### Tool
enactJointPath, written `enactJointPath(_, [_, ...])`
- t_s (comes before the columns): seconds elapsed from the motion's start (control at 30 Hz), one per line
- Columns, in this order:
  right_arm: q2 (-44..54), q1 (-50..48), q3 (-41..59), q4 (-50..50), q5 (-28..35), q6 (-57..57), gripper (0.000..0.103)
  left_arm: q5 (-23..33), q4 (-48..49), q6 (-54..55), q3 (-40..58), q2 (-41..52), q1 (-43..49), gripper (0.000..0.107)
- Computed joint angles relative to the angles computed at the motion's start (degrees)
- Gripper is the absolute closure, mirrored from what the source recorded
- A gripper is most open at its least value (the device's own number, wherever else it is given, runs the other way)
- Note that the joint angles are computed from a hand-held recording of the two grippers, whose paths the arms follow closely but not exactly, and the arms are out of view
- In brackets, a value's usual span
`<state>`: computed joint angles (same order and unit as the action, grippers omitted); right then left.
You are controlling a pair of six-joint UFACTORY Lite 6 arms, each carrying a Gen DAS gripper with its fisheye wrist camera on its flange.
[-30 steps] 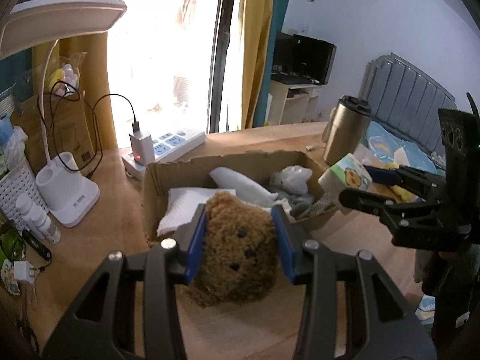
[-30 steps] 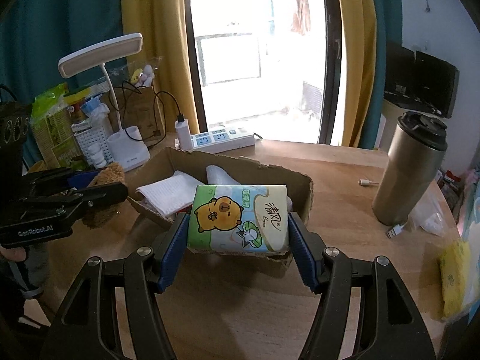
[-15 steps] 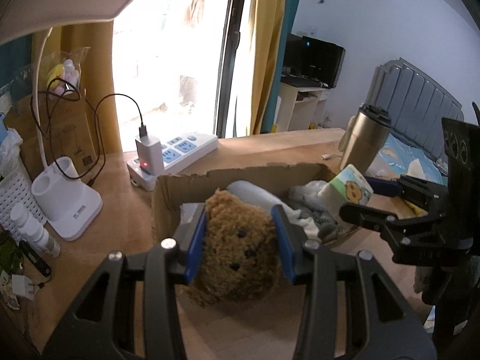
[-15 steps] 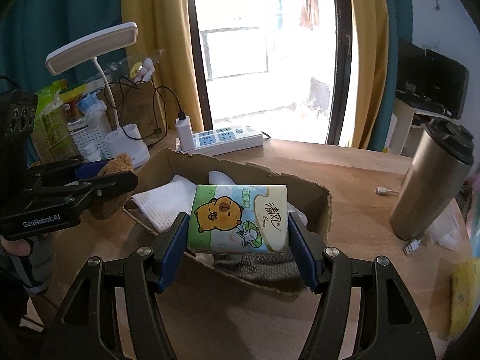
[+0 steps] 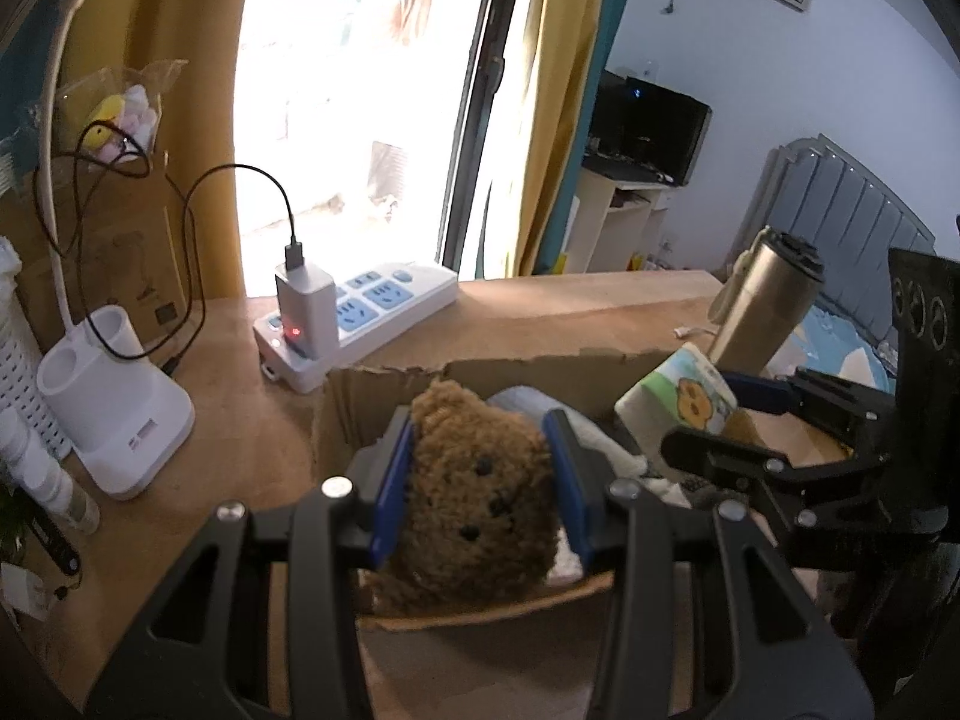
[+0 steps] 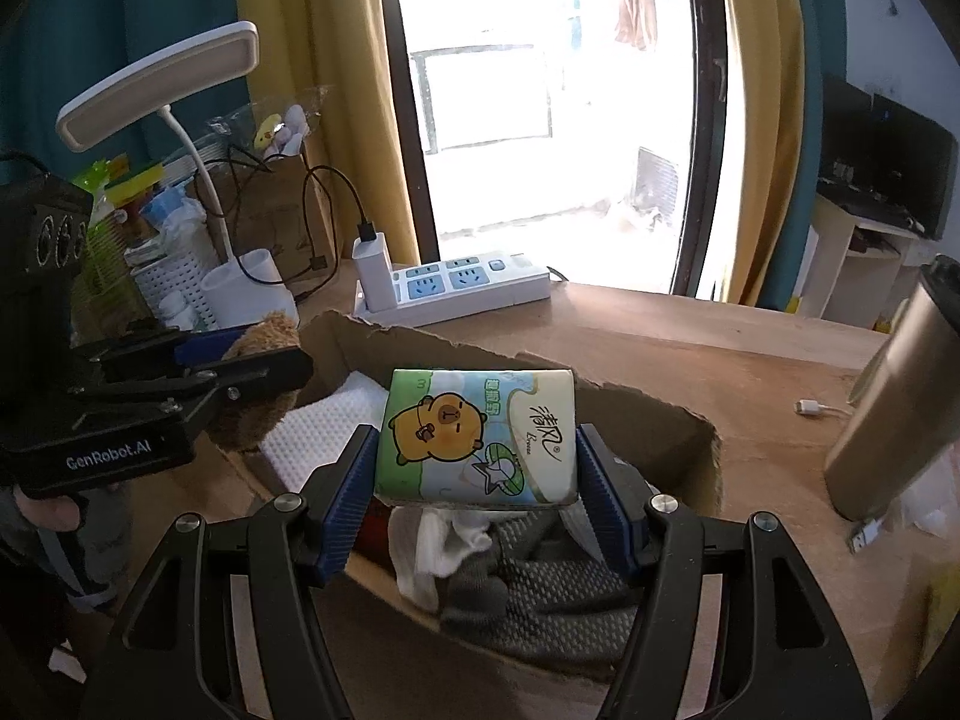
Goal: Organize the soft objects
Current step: 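Lift and carry the tissue pack and brown plush over the box with both tools, then open both tools to drop the tissue pack and plush into the box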
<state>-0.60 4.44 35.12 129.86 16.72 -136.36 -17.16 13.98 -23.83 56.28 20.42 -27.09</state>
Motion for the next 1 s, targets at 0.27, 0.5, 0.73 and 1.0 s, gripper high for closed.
enactJointPath(0.27, [6.13, 0.92, 4.35, 3.82, 0.20, -2.66, 0.035, 0.28, 2.92, -2.77, 4.35, 4.97, 1.26, 0.062])
enactJointPath(0.5, [9.96, 1.63, 7.02, 7.35, -0.39, -5.42, 0.035, 2.92, 2.47, -3.50, 7.77, 8.08, 1.31, 0.055])
enactJointPath(0.73, [9.37, 2.23, 6.32, 11.41, -0.47, -9.12, 0.027, 2.28, 2.86, -4.63, 7.09, 7.33, 2.03, 0.041])
enactJointPath(1.0, [5.80, 3.12, 4.11, 15.01, -1.99, -12.10, 0.026, 1.53, 1.80, -3.62, 3.36, 3.24, 1.61, 0.040])
